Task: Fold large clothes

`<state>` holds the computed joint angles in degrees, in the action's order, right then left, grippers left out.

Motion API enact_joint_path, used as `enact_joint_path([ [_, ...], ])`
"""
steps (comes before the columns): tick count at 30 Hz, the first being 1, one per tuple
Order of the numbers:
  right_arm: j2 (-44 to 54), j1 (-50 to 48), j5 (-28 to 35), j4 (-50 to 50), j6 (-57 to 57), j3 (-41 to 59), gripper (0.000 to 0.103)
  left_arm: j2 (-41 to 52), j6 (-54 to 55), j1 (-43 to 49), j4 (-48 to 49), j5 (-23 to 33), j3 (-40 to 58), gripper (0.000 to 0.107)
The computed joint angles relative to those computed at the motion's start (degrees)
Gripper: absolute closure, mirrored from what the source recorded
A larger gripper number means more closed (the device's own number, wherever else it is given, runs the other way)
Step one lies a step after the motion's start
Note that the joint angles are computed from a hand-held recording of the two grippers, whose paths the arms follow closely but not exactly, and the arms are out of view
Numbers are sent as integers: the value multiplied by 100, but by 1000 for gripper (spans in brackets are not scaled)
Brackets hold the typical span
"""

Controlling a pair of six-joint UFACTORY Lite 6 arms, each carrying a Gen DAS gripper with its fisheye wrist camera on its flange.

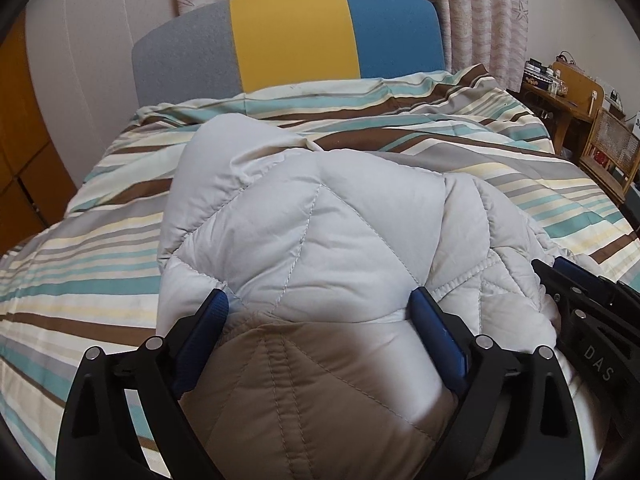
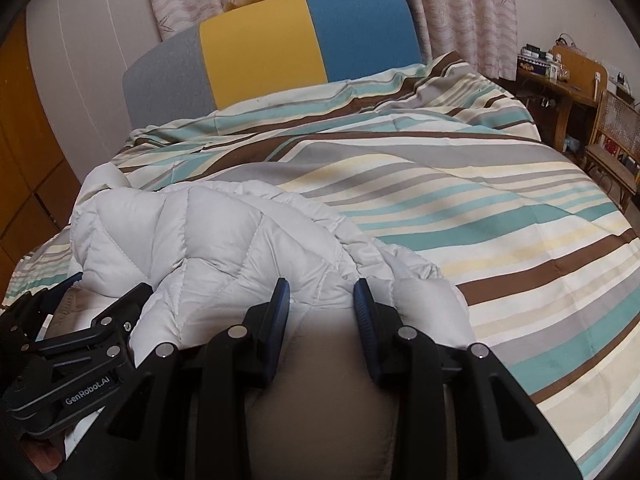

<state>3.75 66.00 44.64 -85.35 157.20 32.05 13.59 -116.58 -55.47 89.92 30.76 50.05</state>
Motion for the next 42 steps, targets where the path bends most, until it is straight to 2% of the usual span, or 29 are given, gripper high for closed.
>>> enact_joint_path([
  [4, -101, 93, 93, -40, 147, -118, 70, -241, 1611, -344, -1746, 422, 384, 16],
  [7, -173, 138, 128, -9, 166, -161, 70, -667, 1590, -388, -2504, 366, 355, 11],
  [8, -208, 165, 140, 12, 177, -180, 70, -730, 1225, -448, -2370, 392, 263, 7],
  [10, -297, 270, 182, 47, 272, -243, 70, -541, 572, -645, -1735, 667, 106, 7],
  [14, -324, 610, 485, 60, 568, -338, 70, -466, -1551, -947, 266, 1167, -726, 7],
  [17, -98, 686, 657, 358, 288, -89, 70, -229, -1593, -1016, 279, 1337, -591, 7],
  [20, -267, 576, 488, 442, 32, -103, 69, -293, -906, -937, -229, 1170, -361, 7],
  [23, -567, 330, 196, 1097, -1254, 155, 67, -604, 435, -618, -1154, 630, -98, 7],
  [25, -1015, 392, 386, 1412, -1850, 225, 65, -898, 1425, -234, -1830, 156, 105, 7],
  [27, -1331, 487, 656, 1577, -2167, 320, 65, -1047, 1692, 20, -2024, 5, 242, 7],
  [29, -1414, 360, 626, 1621, -2454, 475, 65, -858, 1904, 372, -2168, -68, 629, 7],
  [31, -1277, -97, 43, 1521, -2683, 546, 65, -419, 2360, 615, -2514, -38, 1074, 7],
  [34, -751, -629, -627, 1133, -2354, 474, 65, 345, 3440, 906, -3355, -456, 1612, 7],
  [35, -677, -716, -740, 755, -1930, 345, 64, 496, 3416, 879, -3271, -493, 1661, 7],
  [37, -588, -736, -784, 112, -1056, 114, 64, 612, 2647, 709, -2446, -384, 1555, 7],
  [38, -537, -750, -773, -56, -841, 58, 64, 710, 2236, 635, -2052, -320, 1517, 7],
  [42, -175, -784, -593, -562, -109, 26, 64, 1089, 1706, 684, -1475, -384, 1611, 7],
])
